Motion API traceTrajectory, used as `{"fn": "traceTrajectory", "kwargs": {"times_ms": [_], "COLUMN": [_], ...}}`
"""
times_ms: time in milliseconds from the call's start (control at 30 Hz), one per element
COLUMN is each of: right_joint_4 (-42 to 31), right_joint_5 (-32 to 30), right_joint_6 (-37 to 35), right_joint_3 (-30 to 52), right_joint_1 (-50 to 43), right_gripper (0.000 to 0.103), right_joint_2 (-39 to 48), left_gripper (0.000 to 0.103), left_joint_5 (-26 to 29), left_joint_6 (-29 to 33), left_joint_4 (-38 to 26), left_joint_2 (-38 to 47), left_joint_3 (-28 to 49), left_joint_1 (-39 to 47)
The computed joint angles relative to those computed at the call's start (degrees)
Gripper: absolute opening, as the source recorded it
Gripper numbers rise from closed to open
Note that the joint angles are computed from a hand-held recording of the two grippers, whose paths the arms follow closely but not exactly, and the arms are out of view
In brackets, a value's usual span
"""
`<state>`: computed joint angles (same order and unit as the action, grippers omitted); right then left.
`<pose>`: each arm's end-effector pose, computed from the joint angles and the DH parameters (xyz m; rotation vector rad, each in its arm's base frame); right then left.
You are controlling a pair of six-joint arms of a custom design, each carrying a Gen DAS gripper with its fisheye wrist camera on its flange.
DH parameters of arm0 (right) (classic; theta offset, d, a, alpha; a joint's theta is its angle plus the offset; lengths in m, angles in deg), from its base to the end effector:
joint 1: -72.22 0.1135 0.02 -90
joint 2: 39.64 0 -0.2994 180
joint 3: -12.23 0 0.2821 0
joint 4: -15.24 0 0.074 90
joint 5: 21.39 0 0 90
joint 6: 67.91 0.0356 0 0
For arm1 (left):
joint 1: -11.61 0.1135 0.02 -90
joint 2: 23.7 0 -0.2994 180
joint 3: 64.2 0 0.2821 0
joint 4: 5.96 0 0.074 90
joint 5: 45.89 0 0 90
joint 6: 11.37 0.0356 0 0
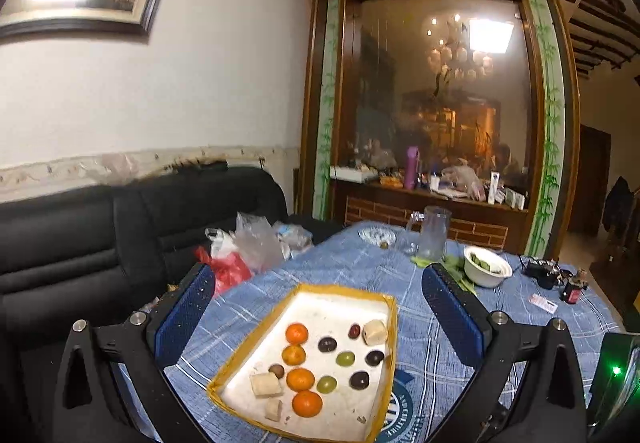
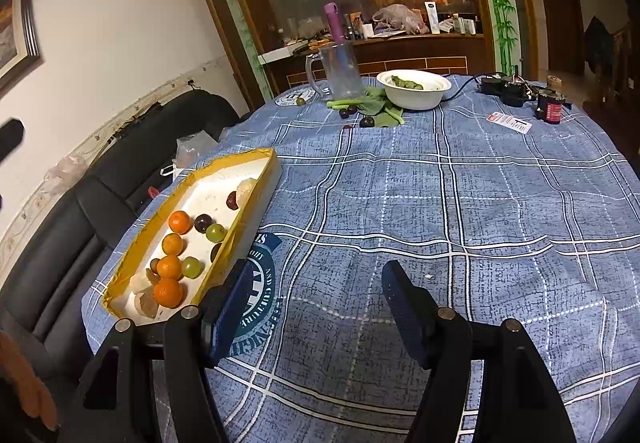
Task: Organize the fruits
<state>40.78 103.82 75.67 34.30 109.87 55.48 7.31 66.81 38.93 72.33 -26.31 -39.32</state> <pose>0.1698 0.1051 0.0658 0.5745 2.1446 0.1231 0.2057 -0.2196 0.1482 0.1472 1.7543 -0.2184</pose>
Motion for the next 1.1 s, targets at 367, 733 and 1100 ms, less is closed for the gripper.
{"fn": "traceTrajectory", "kwargs": {"times_ms": [367, 733, 1100], "right_joint_4": [-0.7, -7.5, -11.1], "right_joint_5": [3.0, 6.1, 5.3], "right_joint_6": [1.1, 2.1, 2.6], "right_joint_3": [-0.9, 2.5, 6.4], "right_joint_1": [3.6, 6.4, 6.5], "right_gripper": [0.074, 0.08, 0.081], "right_joint_2": [-0.8, 0.1, 4.0], "left_gripper": [0.103, 0.103, 0.103], "left_joint_5": [13.3, 15.3, 19.2], "left_joint_6": [-3.6, -5.8, -7.6], "left_joint_4": [-23.1, -29.6, -30.7], "left_joint_2": [2.8, 8.8, 10.8], "left_joint_3": [8.4, 12.6, 12.9], "left_joint_1": [-0.3, -0.1, 2.6]}}
